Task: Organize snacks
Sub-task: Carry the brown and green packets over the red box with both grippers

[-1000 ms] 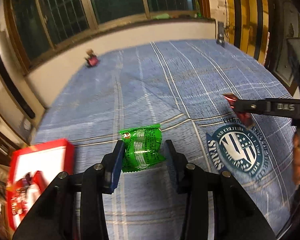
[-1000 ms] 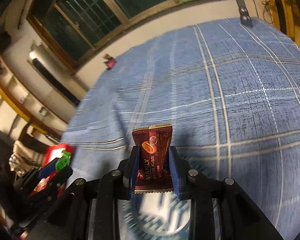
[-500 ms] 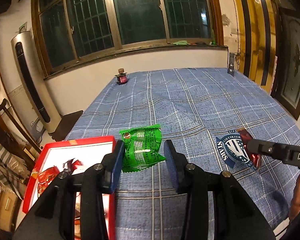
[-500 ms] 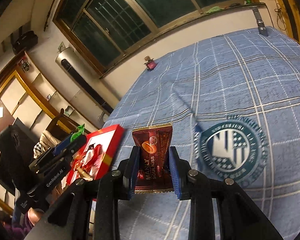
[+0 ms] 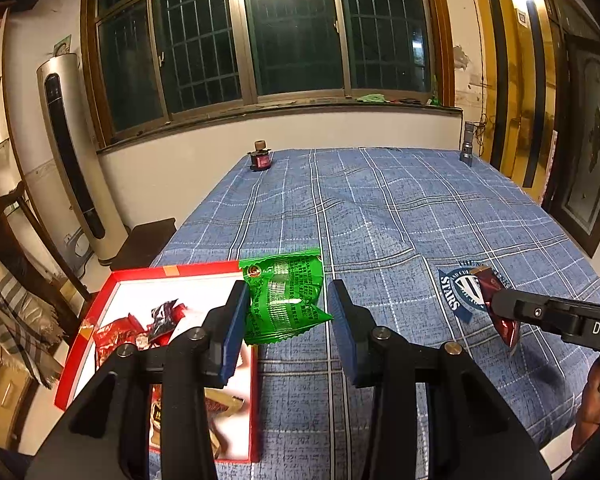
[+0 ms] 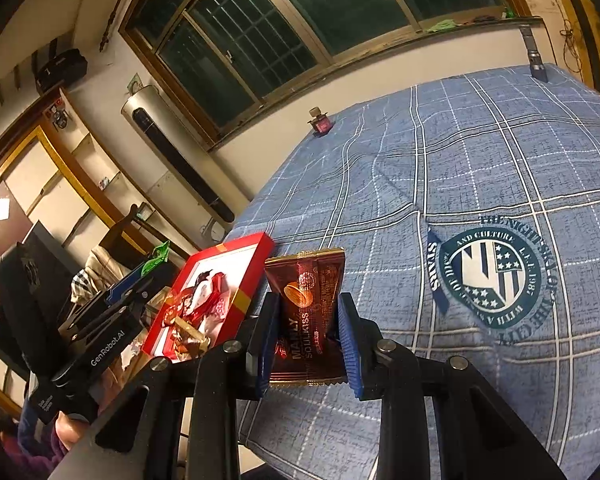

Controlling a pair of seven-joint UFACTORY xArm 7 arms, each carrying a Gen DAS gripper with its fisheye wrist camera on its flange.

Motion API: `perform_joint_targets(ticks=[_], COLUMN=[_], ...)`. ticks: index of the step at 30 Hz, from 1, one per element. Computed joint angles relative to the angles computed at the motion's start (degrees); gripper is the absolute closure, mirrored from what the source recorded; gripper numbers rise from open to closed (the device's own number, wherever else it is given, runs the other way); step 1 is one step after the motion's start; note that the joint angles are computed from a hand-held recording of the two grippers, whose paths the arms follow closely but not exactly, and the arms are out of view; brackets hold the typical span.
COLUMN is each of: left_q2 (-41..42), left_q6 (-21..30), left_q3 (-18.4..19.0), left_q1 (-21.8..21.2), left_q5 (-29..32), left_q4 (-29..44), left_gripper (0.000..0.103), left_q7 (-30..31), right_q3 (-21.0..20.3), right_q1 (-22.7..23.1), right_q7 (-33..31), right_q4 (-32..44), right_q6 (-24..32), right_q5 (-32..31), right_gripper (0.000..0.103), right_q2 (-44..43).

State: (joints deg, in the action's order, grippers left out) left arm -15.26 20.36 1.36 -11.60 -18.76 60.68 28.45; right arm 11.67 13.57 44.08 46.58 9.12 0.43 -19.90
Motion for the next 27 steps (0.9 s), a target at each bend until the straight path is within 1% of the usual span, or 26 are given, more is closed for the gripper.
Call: perform_joint_targets(ticks=[5,12,15,18,22,26,27], left_q2=[-0.9,-1.9,-2.2,-2.3,-2.2,-1.8,-1.8], left_q6=[0.6,1.6,2.6,3.1,4.5,8.7,9.1], left_q3=[0.4,0.4,1.1,1.7,1.1,0.0,-0.6], left_q1=[0.3,0.5,-0.1,-0.8,-1.2,-1.8,-2.0], left_q5=[0.0,0.7,-0.5,-2.0,-1.9,-1.4,-1.2], left_q4=[-1.3,-2.8,-2.8,-2.8,-3.3,-3.2,-3.5], left_gripper=[0.065,0.065,0.065,0.065,0.065,0.065,0.065], left_q7=[0.2,0.5,1.5,3.2,5.4,6.8,6.9], right_q3=[1.8,2.1,1.9,2.8,4.1,5.8,5.5], right_q1=[-0.8,-0.4,0.1,-0.7,-1.9,-3.5,-3.3], right_q7=[1.7,3.3,3.6,4.9,8.4,11.4,11.7], right_q4=[-0.1,-1.6,-2.2,-3.0,-6.5,-11.6,-12.5], right_q6=[0.3,0.3,0.4,1.1,1.2,3.3,3.8], right_q5=[-1.4,-2.2,-2.0,-2.9,-3.4,-4.4,-4.2], right_gripper=[0.074,0.074,0.074,0.074,0.074,0.074,0.074], right_q2=[0.0,-0.4,-0.5,-1.3,-5.4,-12.4,-13.5])
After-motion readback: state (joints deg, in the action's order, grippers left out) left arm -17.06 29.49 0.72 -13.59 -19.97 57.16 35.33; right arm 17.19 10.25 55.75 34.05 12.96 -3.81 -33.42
